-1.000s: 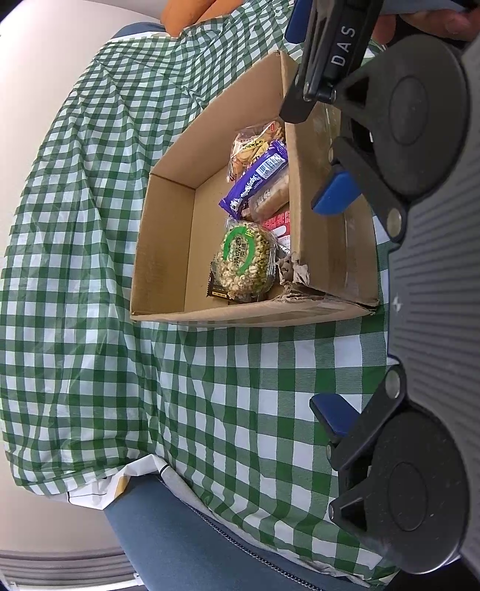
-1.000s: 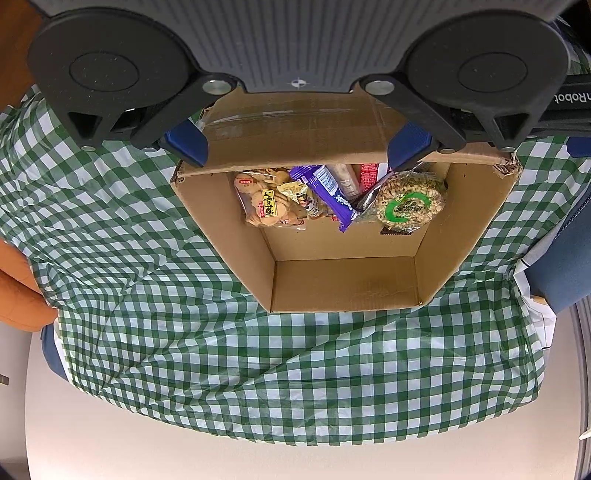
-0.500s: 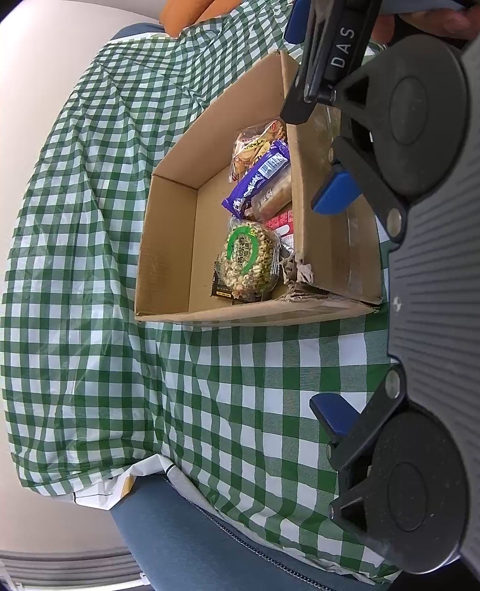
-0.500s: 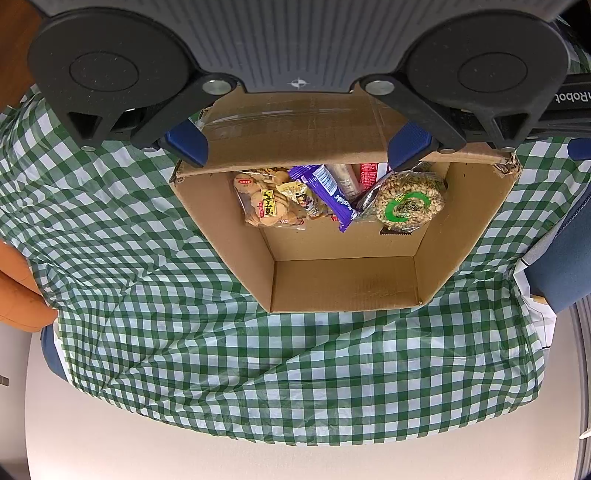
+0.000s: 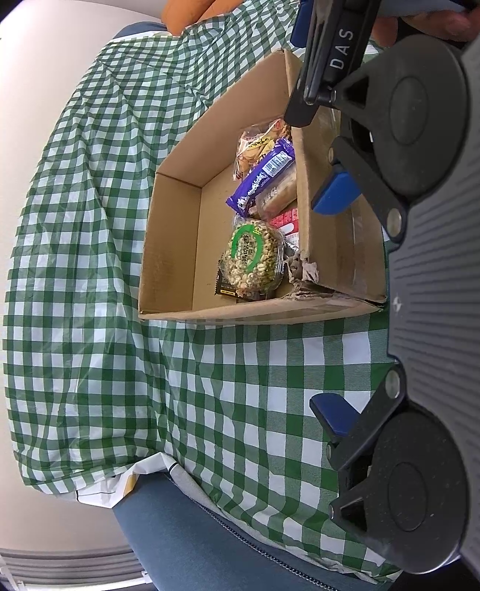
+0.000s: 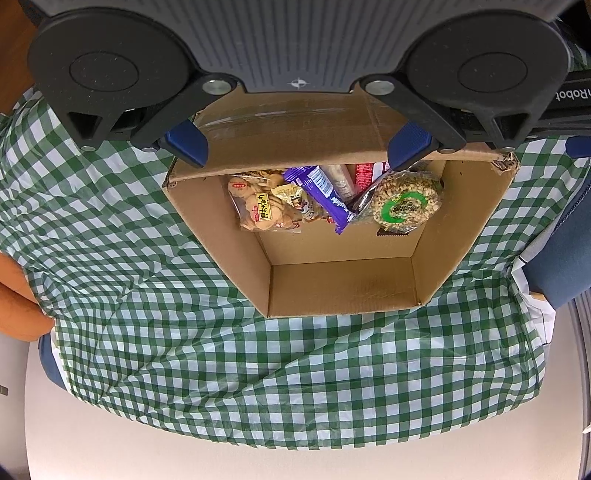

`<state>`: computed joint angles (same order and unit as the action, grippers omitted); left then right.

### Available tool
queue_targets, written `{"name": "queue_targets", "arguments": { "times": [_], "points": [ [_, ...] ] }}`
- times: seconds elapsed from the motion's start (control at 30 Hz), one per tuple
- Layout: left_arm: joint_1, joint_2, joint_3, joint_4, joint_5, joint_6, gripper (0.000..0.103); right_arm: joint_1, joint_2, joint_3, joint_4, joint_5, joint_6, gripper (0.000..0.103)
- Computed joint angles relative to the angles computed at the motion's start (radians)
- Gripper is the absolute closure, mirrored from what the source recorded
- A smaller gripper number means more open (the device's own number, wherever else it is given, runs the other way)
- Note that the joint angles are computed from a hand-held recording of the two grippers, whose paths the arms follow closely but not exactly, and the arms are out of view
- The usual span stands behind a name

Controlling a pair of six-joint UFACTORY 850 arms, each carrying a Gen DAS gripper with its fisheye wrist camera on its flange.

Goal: Organize snacks

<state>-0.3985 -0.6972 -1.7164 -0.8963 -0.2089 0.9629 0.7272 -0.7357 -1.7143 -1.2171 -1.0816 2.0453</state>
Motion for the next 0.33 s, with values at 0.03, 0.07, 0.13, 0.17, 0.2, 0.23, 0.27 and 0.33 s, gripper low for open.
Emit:
{"name": "queue_targets", "arguments": {
  "times": [0.03, 0.07, 0.13, 0.17, 0.2, 0.23, 0.27, 0.33],
  "points": [
    [0.000, -0.001, -0.001, -0.001, 0.001, 0.002, 0.000, 0.000, 0.000, 0.000, 0.000, 0.000, 0.004, 0.001],
    [0.000, -0.003, -0.005, -0.001, 0.001, 0.002, 0.000, 0.000, 0.000, 0.000, -0.001, 0.000, 0.007, 0.001],
    [-0.002, -0.002, -0.003, -0.012, 0.005, 0.014, 0.000, 0.001, -0.001, -0.001, -0.001, -0.003, 0.011, 0.001],
    [-0.001, -0.005, -0.008, -0.018, 0.005, 0.020, 0.000, 0.001, -0.002, -0.003, 0.000, -0.005, 0.012, 0.001],
    [-0.002, -0.004, -0.004, -0.037, 0.008, 0.039, 0.000, 0.002, -0.005, -0.006, 0.000, -0.010, 0.011, 0.001],
    [-0.002, -0.004, -0.004, -0.053, 0.010, 0.057, 0.000, 0.002, -0.007, -0.010, 0.000, -0.015, 0.009, 0.001],
    [-0.003, -0.006, -0.006, -0.067, 0.011, 0.071, 0.000, 0.003, -0.009, -0.012, 0.000, -0.019, 0.008, 0.001],
    [-0.004, -0.003, -0.001, -0.119, 0.014, 0.126, 0.000, 0.004, -0.011, -0.015, 0.000, -0.024, 0.012, 0.001]
  ]
}}
